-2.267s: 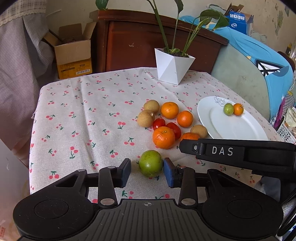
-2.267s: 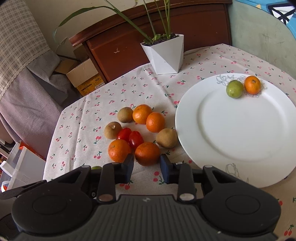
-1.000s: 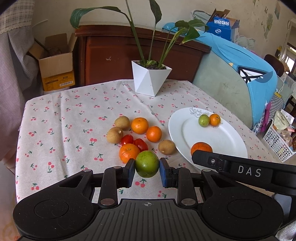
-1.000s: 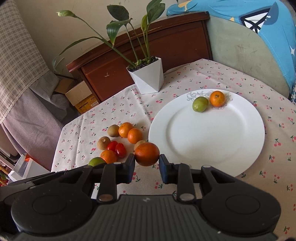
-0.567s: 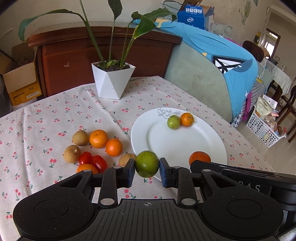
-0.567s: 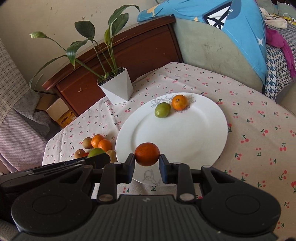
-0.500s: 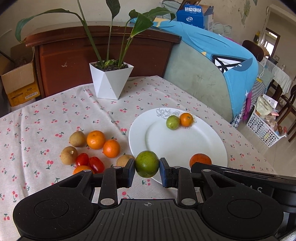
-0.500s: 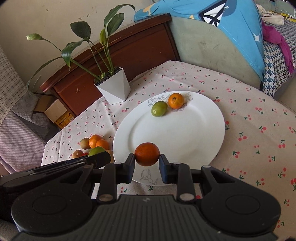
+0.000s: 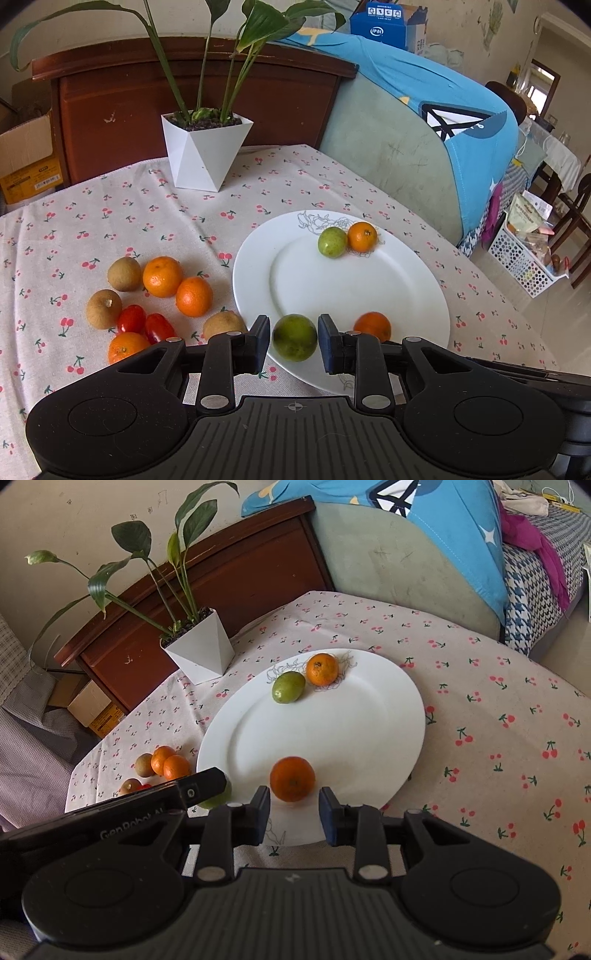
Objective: Organize fruits
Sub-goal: 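Carry the lime with the left gripper while the right gripper carries the mandarin to the plate, then release the lime onto the plate with the left gripper while the right gripper withdraws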
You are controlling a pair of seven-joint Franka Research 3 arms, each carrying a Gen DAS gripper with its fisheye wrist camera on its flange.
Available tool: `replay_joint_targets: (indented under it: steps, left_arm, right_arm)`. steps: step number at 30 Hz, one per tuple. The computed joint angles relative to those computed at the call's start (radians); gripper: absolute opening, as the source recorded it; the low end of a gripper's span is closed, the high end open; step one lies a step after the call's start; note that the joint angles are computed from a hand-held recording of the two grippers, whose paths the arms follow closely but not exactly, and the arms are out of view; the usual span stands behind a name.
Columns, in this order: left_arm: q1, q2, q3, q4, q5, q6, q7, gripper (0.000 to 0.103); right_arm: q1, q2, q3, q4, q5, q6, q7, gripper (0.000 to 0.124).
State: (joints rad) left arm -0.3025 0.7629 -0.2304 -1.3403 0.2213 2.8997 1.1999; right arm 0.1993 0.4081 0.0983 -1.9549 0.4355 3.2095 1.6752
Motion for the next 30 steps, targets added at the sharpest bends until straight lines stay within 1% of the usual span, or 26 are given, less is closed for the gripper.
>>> replay_joint_targets:
  steps: [3, 6, 10, 12, 15, 20, 23, 30]
  left_arm:
    - [-0.015, -0.013, 0.023, -0.013, 0.016, 0.015, -0.015, 0.028]
    - [-0.02, -0.029, 0.036, -0.031, 0.035, 0.022, -0.022, 0.03]
    - [-0.02, -0.045, 0.046, -0.042, 0.043, 0.0, -0.041, 0.033]
    - [-0.027, -0.056, 0.064, -0.051, 0.052, -0.01, -0.065, 0.034]
    - [-0.022, -0.072, 0.073, -0.071, 0.06, -0.013, -0.091, 0.034]
    - [0.004, -0.105, 0.068, -0.119, 0.064, -0.005, -0.116, 0.034]
    - [0.004, -0.127, 0.087, -0.148, 0.074, 0.006, -0.151, 0.034]
    - [0.0, -0.171, 0.135, -0.203, 0.127, 0.01, -0.236, 0.034]
  right_arm:
    - [-0.034, -0.002, 0.039, -0.001, 0.009, 0.006, -0.012, 0.031]
    - [-0.045, -0.003, 0.054, -0.003, 0.011, 0.017, -0.023, 0.031]
    - [-0.103, 0.0, 0.124, -0.001, 0.02, 0.024, -0.055, 0.031]
    - [-0.111, 0.001, 0.136, 0.0, 0.021, 0.021, -0.067, 0.031]
    - [-0.117, 0.003, 0.149, 0.004, 0.024, 0.015, -0.085, 0.031]
    - [-0.153, 0.009, 0.201, 0.008, 0.043, 0.014, -0.125, 0.031]
    - [-0.177, 0.016, 0.237, 0.013, 0.053, 0.011, -0.155, 0.031]
    - [-0.193, 0.034, 0.278, 0.036, 0.077, 0.0, -0.216, 0.031]
